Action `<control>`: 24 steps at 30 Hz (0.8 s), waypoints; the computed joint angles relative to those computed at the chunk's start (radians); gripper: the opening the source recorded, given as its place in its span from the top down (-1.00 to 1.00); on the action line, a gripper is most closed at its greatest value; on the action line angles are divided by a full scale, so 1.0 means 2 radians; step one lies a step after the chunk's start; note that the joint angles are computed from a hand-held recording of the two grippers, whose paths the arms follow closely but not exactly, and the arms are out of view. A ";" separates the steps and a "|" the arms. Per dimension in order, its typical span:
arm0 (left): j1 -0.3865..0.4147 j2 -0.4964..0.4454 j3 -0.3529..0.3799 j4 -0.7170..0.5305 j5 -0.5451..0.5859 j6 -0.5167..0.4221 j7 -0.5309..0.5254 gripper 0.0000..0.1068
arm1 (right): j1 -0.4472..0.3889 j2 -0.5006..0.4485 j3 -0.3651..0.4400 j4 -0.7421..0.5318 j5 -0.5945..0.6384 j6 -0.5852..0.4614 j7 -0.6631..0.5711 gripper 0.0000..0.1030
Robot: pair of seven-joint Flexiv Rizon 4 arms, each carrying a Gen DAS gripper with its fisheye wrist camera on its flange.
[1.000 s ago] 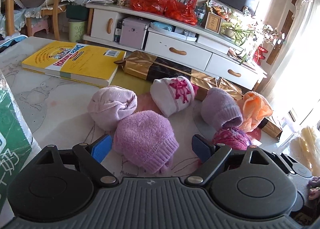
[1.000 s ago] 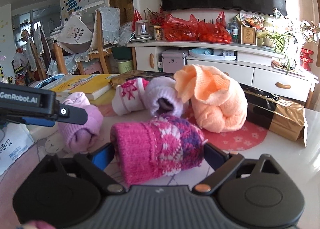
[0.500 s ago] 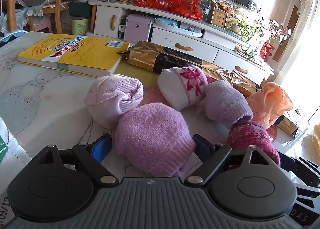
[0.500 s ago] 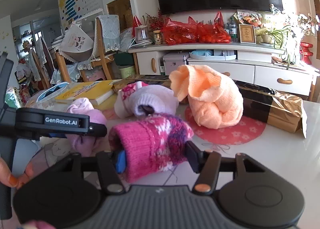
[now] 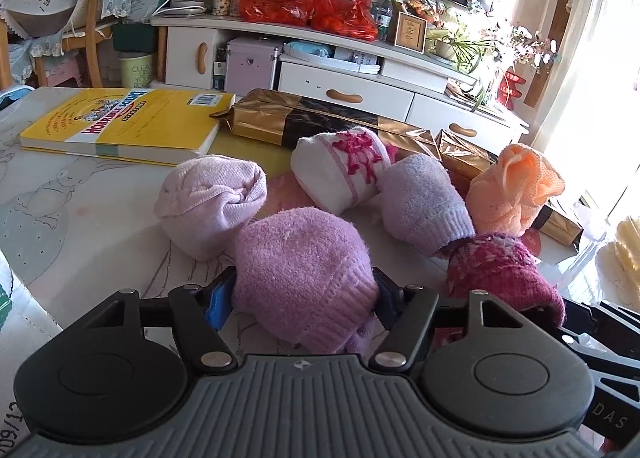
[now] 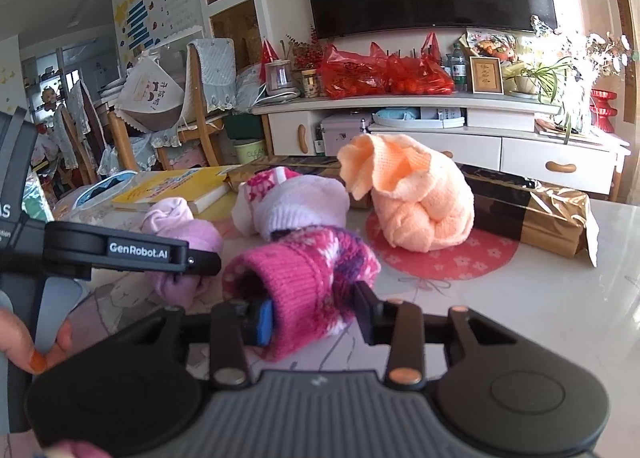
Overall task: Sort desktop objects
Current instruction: 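Grasp a pink patterned sock with the right tool while the left tool grasps a lilac fuzzy sock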
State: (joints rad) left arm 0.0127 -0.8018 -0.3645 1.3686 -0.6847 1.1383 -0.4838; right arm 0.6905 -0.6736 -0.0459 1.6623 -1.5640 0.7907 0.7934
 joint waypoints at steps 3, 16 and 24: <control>0.007 0.009 -0.008 0.012 -0.005 -0.001 0.014 -0.53 | 0.002 0.002 0.002 0.003 0.004 -0.006 0.005 0.37; 0.020 0.055 -0.009 0.057 -0.051 -0.041 0.069 -0.54 | 0.023 0.004 0.009 0.003 0.046 -0.040 -0.003 0.76; 0.018 0.097 0.004 0.094 -0.103 -0.072 0.112 -0.54 | 0.042 0.008 0.013 0.001 0.083 -0.079 -0.027 0.81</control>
